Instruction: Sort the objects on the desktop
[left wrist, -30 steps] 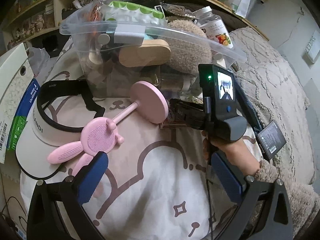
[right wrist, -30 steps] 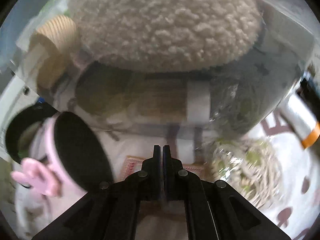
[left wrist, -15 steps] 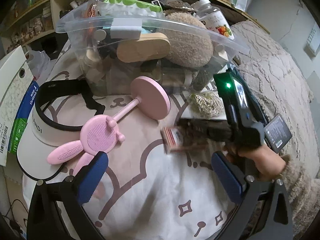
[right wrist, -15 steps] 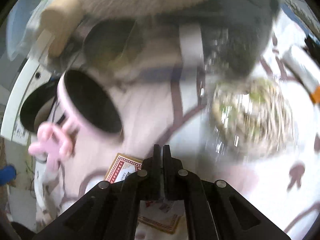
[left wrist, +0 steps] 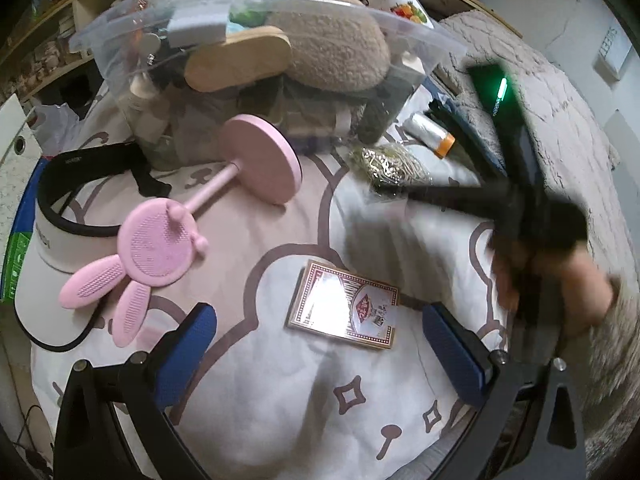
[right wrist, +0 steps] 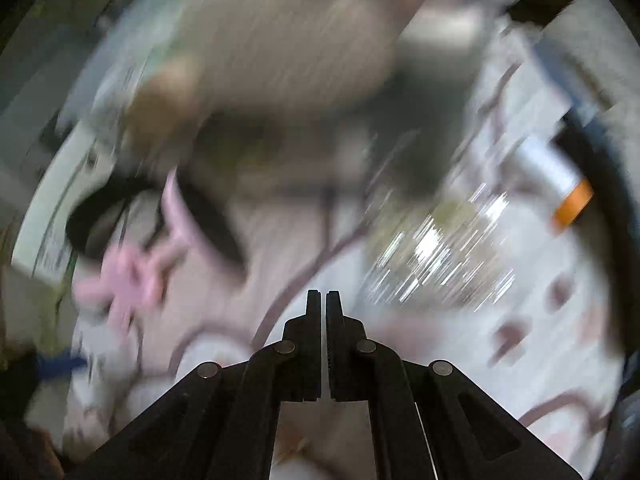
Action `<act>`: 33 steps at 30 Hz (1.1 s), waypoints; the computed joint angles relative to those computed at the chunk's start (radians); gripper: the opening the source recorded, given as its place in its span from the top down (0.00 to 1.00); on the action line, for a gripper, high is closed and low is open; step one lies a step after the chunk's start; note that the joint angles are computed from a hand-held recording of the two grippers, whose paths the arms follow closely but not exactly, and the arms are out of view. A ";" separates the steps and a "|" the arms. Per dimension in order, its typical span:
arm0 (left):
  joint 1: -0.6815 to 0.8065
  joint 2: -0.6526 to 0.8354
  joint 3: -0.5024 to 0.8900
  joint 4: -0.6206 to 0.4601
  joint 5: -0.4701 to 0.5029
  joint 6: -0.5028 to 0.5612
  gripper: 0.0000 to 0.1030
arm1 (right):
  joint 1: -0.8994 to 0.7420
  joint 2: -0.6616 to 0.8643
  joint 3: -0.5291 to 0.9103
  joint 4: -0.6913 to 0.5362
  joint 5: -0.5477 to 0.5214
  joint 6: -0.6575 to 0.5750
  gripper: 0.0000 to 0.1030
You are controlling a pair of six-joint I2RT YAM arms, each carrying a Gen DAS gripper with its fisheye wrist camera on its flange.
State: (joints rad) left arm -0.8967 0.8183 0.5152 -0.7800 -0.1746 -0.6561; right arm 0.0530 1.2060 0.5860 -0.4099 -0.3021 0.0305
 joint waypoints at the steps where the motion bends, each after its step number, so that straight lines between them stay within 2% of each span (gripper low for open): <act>1: -0.005 0.016 -0.001 0.008 -0.002 -0.002 0.00 | 0.031 0.034 0.026 0.056 0.044 0.053 0.97; 2: -0.008 0.030 -0.002 0.017 -0.001 -0.002 0.00 | 0.043 0.061 0.015 0.126 0.075 0.077 0.97; 3: -0.008 0.047 -0.005 0.032 0.006 0.001 0.00 | 0.005 0.068 0.021 0.139 0.081 0.058 0.97; 4: -0.007 0.062 -0.008 0.048 0.016 0.005 0.00 | -0.063 0.068 0.021 0.145 0.078 0.024 0.97; 6: -0.005 0.086 -0.017 0.081 0.038 0.012 0.00 | -0.148 0.099 -0.047 0.270 0.028 -0.011 0.97; 8: -0.004 0.113 -0.023 0.111 0.059 0.015 0.00 | -0.216 0.201 -0.091 0.393 -0.021 -0.040 0.97; 10: -0.005 0.137 -0.029 0.139 0.077 0.014 0.00 | -0.265 0.376 -0.014 0.436 -0.068 -0.073 0.97; 13: -0.009 0.161 -0.035 0.161 0.088 0.012 0.00 | -0.257 0.436 0.014 0.410 -0.075 -0.154 0.97; 19: 0.021 0.155 -0.044 0.171 0.108 0.028 0.00 | -0.294 0.395 0.051 0.188 -0.086 -0.276 0.98; 23: 0.016 0.160 -0.045 0.169 0.105 0.024 0.00 | -0.311 0.310 0.008 0.086 -0.053 -0.358 0.98; 30: -0.070 0.188 -0.038 0.178 0.044 0.027 0.00 | -0.303 0.127 -0.096 -0.025 0.037 -0.413 0.99; 33: -0.087 0.213 -0.041 0.211 0.039 0.050 0.00 | -0.328 0.066 -0.094 -0.126 0.031 -0.466 0.99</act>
State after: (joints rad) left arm -0.9841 1.0315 0.4746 -0.5687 -0.1358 -0.6057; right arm -0.2755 1.2725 0.4918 -0.5355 -0.2708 -0.4355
